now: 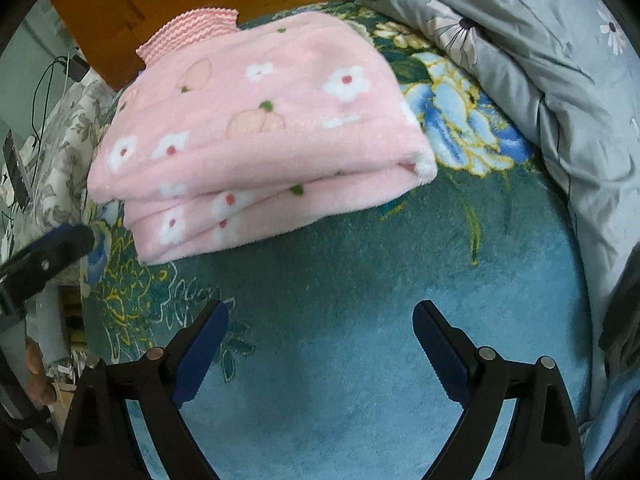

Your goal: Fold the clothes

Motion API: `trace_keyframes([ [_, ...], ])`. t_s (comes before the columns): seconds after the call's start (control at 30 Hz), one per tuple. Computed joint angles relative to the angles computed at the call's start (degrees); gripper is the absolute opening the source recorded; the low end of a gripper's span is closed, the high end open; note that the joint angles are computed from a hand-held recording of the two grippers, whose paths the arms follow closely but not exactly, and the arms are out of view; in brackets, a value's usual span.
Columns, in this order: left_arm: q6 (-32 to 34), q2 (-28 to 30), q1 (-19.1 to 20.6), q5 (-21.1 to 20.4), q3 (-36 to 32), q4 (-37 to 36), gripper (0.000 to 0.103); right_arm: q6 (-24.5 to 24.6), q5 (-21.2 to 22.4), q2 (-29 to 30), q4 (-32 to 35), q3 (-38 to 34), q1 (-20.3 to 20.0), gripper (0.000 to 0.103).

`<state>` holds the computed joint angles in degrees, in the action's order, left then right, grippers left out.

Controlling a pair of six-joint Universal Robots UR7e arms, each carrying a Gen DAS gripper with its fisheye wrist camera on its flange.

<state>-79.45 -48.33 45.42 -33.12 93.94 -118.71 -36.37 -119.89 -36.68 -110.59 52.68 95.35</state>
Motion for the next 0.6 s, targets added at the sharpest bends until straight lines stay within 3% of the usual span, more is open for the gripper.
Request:
trace_keyframes([
  [0.1,-3.2,0.1,-0.4,1.7,-1.0,5.4,0.103,-1.1,-0.5,-0.4,-0.5,1.2,0.0,0.094],
  [0.4,2.0,-0.3,-0.1,0.7,1.4,-5.5,0.103,-1.5,-0.3,0.4,-1.1,0.8,0.1,0.094],
  [0.47,1.9,0.0,-0.2,1.6,1.2,-5.1,0.103,-1.5,-0.1,0.7,-1.3,0.4,0.1,0.094],
  [0.6,-5.3,1.2,-0.2,2.9,-2.6,7.8,0.103,-1.6,0.6,1.4,-1.5,-0.4,0.2,0.094],
])
